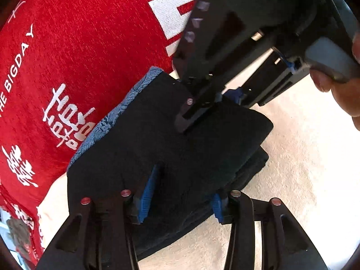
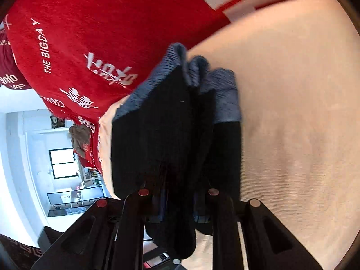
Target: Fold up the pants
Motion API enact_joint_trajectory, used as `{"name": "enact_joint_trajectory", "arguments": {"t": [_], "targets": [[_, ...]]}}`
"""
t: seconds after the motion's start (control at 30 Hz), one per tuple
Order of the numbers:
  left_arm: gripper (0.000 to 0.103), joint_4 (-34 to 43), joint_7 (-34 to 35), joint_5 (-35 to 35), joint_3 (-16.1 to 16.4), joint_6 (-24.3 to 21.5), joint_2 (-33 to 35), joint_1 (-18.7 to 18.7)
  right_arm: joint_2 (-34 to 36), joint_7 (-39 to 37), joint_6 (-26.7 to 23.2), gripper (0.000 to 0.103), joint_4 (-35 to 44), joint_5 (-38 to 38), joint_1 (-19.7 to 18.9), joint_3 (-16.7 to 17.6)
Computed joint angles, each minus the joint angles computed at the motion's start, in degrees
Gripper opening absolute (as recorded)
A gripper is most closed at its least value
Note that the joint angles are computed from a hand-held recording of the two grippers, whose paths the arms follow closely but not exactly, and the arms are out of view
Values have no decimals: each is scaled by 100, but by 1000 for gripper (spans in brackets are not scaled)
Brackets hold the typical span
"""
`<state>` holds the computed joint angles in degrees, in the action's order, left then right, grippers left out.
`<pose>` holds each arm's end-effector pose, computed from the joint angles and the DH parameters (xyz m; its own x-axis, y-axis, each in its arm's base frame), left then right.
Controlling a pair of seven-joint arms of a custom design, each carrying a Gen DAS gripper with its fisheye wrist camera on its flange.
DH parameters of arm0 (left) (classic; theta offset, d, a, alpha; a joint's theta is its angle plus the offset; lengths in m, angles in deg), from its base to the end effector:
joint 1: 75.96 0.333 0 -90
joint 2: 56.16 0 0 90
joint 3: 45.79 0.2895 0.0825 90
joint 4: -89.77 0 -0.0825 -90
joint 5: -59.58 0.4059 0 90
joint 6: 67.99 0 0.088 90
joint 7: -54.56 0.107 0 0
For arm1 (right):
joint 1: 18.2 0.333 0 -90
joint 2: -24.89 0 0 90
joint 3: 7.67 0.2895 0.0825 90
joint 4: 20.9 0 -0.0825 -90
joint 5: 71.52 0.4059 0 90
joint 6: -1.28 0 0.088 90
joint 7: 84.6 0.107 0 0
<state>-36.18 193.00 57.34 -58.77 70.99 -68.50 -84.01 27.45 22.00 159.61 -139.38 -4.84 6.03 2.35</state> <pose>0.5116 -0.2017 0.4844 -0.8612 -0.3904 -0.3254 -0.3102 0.9109 -0.2721 0.5243 0.3090 0.4263 -0.4214 -0.4434 -0.7911 -0.8125 0.5721 0.1122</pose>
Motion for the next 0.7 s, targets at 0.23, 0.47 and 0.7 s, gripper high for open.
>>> {"name": "enact_joint_trajectory", "arguments": {"t": [0.23,0.47,0.7], "targets": [[70,829,232,-299,286,-1378,150,181,-85,1755,-417,26,164,-2166,65,-64],[70,1982,303,-527,526,-2024,639,527,-437,4309,-1894,29,553,-5499,96,-114],[70,3739,-1157,210,705,-2387,2406,518,-92,4325,-2029,29,1165,-5825,148,-154]]}}
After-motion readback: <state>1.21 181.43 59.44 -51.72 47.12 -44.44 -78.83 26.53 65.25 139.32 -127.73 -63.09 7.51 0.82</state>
